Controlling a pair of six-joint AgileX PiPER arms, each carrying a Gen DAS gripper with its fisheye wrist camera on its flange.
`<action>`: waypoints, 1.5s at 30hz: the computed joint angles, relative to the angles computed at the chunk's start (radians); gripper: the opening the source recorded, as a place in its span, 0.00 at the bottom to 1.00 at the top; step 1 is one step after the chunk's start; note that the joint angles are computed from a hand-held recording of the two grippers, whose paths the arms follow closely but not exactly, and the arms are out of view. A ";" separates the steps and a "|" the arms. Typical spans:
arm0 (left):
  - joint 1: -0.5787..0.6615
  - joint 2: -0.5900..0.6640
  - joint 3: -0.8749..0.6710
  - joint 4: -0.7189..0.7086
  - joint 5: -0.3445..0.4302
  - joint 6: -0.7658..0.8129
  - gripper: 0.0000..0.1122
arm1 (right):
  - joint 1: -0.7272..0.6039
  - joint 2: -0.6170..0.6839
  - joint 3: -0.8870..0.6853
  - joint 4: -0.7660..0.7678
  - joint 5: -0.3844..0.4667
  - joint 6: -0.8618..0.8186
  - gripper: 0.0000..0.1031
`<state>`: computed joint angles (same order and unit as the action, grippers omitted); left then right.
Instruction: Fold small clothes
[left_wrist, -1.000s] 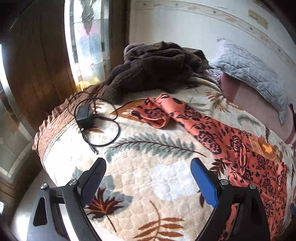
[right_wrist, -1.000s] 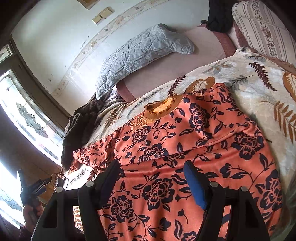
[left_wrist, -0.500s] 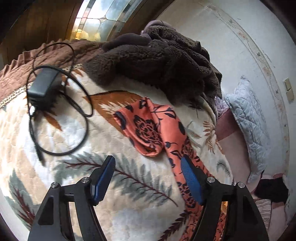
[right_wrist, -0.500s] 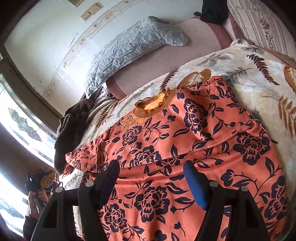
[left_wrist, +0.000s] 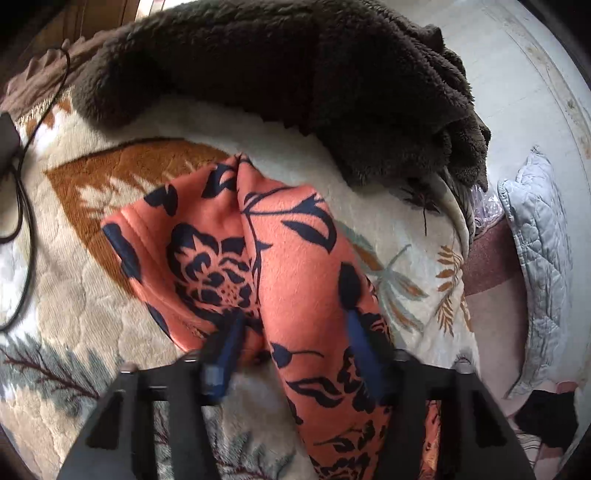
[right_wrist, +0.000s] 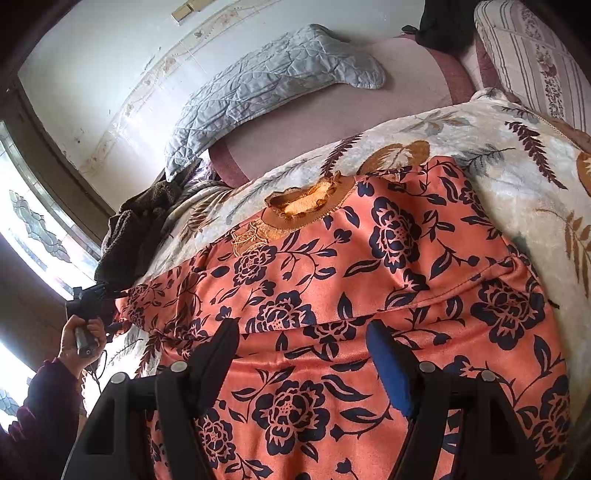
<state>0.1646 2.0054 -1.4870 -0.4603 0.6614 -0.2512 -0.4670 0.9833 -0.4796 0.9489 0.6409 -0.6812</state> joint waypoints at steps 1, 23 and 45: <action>-0.006 0.010 -0.025 0.003 0.018 -0.003 0.05 | 0.000 0.000 0.001 0.001 -0.004 -0.001 0.72; -0.862 -0.216 -0.493 0.334 0.402 0.044 0.65 | -0.593 -0.010 0.012 0.179 0.346 -0.250 0.72; -0.630 -0.237 0.335 0.934 -0.160 -0.687 0.61 | 0.332 0.371 -0.457 -0.455 -0.050 0.413 0.73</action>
